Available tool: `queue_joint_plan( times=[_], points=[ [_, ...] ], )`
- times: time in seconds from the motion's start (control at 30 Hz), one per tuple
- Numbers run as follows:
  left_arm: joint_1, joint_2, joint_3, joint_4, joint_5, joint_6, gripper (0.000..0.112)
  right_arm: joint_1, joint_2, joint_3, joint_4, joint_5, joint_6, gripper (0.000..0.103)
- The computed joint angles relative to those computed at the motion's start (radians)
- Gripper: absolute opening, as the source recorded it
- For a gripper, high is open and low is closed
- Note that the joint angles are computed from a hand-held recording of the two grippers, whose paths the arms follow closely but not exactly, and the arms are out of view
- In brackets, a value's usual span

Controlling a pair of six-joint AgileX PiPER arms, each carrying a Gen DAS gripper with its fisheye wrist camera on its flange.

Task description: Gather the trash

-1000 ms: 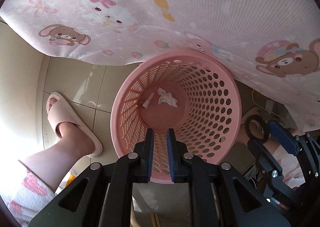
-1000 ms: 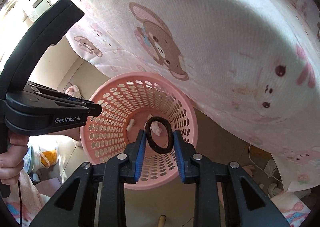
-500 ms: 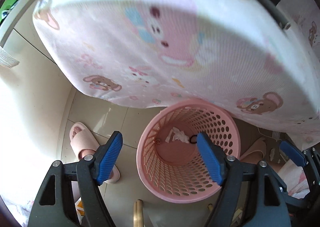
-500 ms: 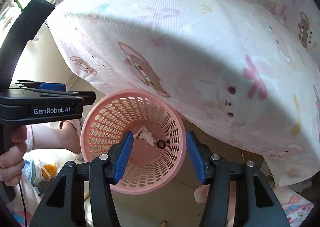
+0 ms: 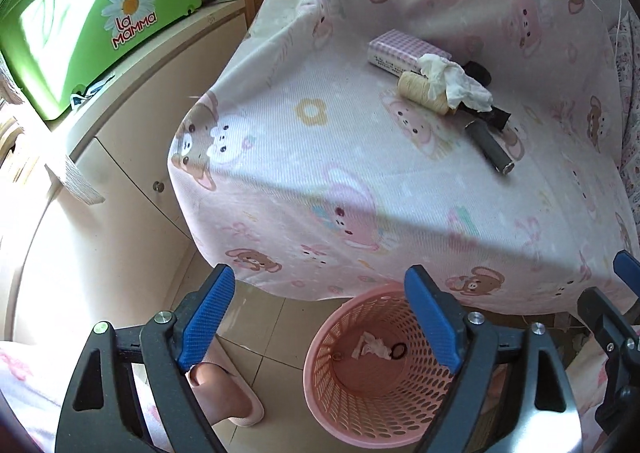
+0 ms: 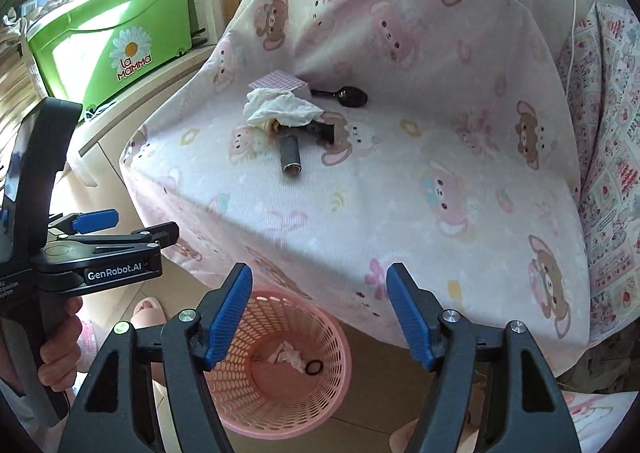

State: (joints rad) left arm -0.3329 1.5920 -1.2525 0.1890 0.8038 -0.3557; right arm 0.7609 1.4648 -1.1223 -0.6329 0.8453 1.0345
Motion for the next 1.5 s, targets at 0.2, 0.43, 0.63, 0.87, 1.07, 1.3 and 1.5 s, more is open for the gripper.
queue_joint_plan(
  times=[0.2,0.43,0.63,0.87,1.07,1.3,1.5],
  points=[
    [0.025,-0.002,-0.016,-0.052,-0.006,0.048,0.085,0.006,-0.019,0.006,-0.069,-0.006,0.043,0.072],
    [-0.011,-0.022,0.014,-0.018,-0.044,0.013,0.086,0.007,-0.001,-0.01,-0.142,0.055,0.111,0.072],
    [-0.013,-0.042,0.035,-0.01,-0.085,0.004,0.092,-0.026,-0.008,0.033,-0.186,-0.001,0.145,0.072],
    [-0.033,-0.054,0.051,0.054,-0.109,-0.049,0.095,-0.042,0.002,0.015,-0.176,-0.009,0.108,0.072],
    [-0.035,-0.053,0.045,0.075,-0.092,-0.074,0.095,-0.092,-0.001,-0.02,-0.103,-0.001,0.054,0.072],
    [-0.01,-0.029,-0.05,-0.02,-0.032,0.032,0.092,-0.135,0.0,-0.039,-0.108,-0.031,0.029,0.072],
    [-0.006,0.037,-0.292,-0.047,0.035,0.14,0.092,-0.165,0.005,-0.053,-0.105,-0.084,0.007,0.072]
  ],
)
